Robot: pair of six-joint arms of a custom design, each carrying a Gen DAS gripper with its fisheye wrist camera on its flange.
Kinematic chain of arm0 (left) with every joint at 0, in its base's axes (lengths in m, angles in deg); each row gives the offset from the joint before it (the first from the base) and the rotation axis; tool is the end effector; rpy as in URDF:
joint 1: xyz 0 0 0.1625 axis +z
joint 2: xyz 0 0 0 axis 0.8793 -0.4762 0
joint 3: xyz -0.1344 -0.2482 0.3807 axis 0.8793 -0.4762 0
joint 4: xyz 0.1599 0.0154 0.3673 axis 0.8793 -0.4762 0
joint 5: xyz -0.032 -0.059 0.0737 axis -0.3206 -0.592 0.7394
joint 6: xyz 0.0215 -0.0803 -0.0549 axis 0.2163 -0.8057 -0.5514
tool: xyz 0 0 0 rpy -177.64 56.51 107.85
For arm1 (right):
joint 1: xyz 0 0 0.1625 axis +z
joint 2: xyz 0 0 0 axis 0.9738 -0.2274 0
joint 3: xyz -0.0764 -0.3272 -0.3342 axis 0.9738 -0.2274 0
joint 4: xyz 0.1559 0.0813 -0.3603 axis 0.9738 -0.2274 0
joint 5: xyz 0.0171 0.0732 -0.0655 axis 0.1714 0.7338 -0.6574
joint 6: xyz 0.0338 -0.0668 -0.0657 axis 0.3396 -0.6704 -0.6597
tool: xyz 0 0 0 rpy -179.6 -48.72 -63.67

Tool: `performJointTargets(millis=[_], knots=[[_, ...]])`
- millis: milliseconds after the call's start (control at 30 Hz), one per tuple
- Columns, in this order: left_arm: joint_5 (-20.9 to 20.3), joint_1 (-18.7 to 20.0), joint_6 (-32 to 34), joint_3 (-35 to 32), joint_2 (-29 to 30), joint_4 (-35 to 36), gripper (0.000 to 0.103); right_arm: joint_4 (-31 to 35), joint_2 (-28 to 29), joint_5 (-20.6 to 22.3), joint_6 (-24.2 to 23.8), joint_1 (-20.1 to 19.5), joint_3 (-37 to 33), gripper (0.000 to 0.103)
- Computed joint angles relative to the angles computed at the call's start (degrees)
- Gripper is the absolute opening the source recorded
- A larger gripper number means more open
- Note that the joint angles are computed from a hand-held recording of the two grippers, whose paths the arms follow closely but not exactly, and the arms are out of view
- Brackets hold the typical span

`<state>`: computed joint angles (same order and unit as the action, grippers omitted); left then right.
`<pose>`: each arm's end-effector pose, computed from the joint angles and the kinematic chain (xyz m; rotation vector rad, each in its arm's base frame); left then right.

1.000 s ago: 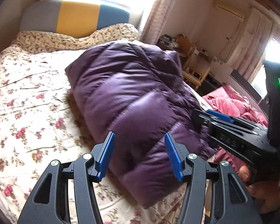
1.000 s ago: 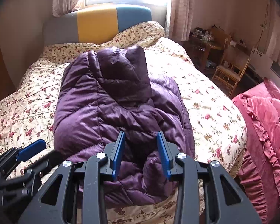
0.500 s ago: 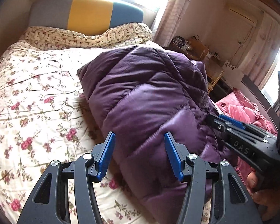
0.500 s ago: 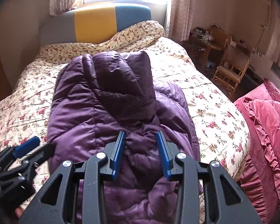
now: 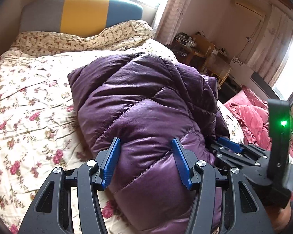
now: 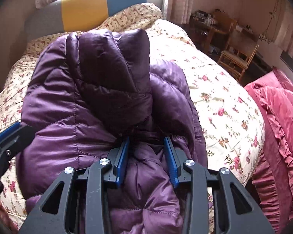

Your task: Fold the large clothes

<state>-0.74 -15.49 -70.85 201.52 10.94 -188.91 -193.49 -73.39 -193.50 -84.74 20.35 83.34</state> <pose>-0.1083 -0.3853 0.0903 0.6085 2.5958 -0.8790 0.1113 -0.3526 0.0715 0.2423 -2.2160 0.7748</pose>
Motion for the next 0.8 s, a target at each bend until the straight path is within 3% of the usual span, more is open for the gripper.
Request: performJointTargets(millis=[367, 633, 800], knots=[[0.2, 0.6, 2.7, -4.3, 6.0, 1.5, 0.055, -10.0, 5.1, 7.4, -6.6, -7.7, 0.1, 0.033], [0.3, 1.3, 2.9, -4.4, 5.2, 1.9, 0.055, -7.2, 2.4, 6.4, -5.0, -6.0, 0.5, 0.038], [1.7, 0.6, 2.0, -3.3, 4.3, 0.8, 0.059, -7.9, 1.8, 5.8, -5.6, -5.1, 0.6, 0.052]])
